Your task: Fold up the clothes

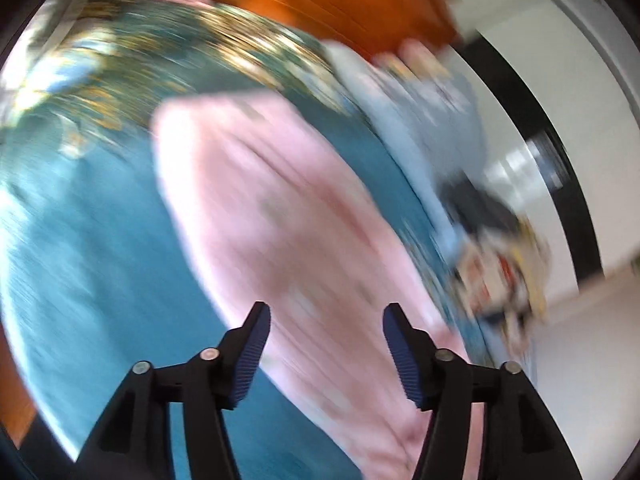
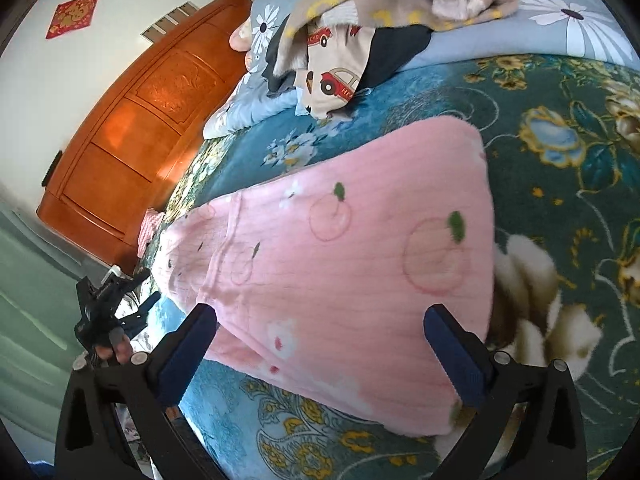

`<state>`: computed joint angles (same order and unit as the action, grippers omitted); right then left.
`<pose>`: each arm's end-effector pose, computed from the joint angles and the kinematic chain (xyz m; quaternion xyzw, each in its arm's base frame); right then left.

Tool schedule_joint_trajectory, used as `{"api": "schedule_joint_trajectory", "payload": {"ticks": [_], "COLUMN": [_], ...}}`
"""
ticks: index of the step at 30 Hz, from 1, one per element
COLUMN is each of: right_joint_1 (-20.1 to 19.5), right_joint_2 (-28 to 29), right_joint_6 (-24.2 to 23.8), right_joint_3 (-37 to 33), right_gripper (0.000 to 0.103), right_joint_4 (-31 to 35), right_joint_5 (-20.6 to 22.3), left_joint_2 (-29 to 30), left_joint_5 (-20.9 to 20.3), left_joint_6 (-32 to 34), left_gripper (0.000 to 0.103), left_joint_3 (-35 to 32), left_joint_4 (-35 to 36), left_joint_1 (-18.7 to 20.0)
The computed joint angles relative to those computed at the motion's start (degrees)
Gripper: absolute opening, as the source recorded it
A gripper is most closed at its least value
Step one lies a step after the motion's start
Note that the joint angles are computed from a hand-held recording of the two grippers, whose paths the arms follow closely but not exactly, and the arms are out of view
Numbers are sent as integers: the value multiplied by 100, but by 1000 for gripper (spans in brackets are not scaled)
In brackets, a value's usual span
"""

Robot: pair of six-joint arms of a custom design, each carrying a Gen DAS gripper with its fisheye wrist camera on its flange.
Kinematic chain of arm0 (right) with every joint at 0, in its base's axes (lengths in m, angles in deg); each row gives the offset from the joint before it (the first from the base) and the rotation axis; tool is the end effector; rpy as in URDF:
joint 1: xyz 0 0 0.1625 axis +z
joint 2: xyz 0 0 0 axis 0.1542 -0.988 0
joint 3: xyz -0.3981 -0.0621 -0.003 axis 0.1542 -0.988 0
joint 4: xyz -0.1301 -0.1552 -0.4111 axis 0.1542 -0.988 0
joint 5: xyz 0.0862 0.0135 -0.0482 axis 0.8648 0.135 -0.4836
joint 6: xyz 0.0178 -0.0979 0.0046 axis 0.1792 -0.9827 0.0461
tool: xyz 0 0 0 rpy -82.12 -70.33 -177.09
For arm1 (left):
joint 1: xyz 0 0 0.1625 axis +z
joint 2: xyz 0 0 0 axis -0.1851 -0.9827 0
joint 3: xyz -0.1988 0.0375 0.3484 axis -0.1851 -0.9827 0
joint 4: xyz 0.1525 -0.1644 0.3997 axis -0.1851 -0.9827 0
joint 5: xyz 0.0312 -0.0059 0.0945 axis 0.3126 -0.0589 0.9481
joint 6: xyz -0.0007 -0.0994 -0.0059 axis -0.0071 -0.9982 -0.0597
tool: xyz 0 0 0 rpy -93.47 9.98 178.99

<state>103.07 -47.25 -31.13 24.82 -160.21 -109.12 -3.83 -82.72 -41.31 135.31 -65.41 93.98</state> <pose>0.3528 -0.6198 0.1080 -0.0141 -0.9457 0.3135 0.0844 0.0775 -0.7490 0.3915 -0.1081 0.9159 -0.3776 0.0830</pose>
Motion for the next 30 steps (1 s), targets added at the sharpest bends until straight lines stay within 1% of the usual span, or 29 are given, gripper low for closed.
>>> {"api": "schedule_joint_trajectory", "payload": {"ticks": [2,3,4,6,8,11,12,13,14,16,17,18,19,20,22,24,27,30], "right_joint_1": [2,9,10,16,28,27,23,17,12,8,9,12,16,23,32,41,24,-4], "right_joint_2": [67,86,120,180,234,283,291,297,304,326,334,341,342,338,299,238,108,5], "right_joint_6": [17,29,34,44,62,145,185,223,258,338,368,390,400,401,381,373,445,498], "right_joint_3": [-66,-100,-162,-262,-354,-444,-458,-470,-484,-524,-543,-559,-564,-562,-511,-434,-242,-76], "right_gripper": [103,103,103,103,103,103,103,103,103,103,103,103,103,103,103,103,103,103], "right_joint_4": [42,102,179,288,369,424,420,414,415,440,456,472,467,449,359,265,25,-204], "right_joint_5": [-16,-60,-106,-183,-252,-332,-349,-360,-369,-406,-421,-433,-437,-437,-431,-463,-463,-332], "left_joint_2": [144,225,325,557,808,1134,1242,1335,1407,1535,1580,1616,1635,1605,1503,1364,1126,867], "left_joint_5": [298,447,501,475,387,299,176,51,-69,-280,-287,-247,-215,-182,-105,-71,-142,-383], "left_joint_6": [-26,-36,-44,-64,-61,-20,-29,-62,-94,-134,-102,-43,24,68,115,313,888,1468], "left_gripper": [75,76,76,77,76,73,70,60,58,57,56,52,32,29,27,26,26,26], "left_joint_3": [-342,-525,-731,-1182,-1589,-2073,-2242,-2389,-2495,-2659,-2684,-2688,-2677,-2611,-2436,-2266,-2028,-1720], "left_joint_4": [-5,-6,71,345,551,677,754,835,902,1016,1018,995,946,847,611,435,258,185], "left_joint_1": [101,151,207,325,426,547,593,634,663,698,689,668,648,618,537,387,27,-452]}}
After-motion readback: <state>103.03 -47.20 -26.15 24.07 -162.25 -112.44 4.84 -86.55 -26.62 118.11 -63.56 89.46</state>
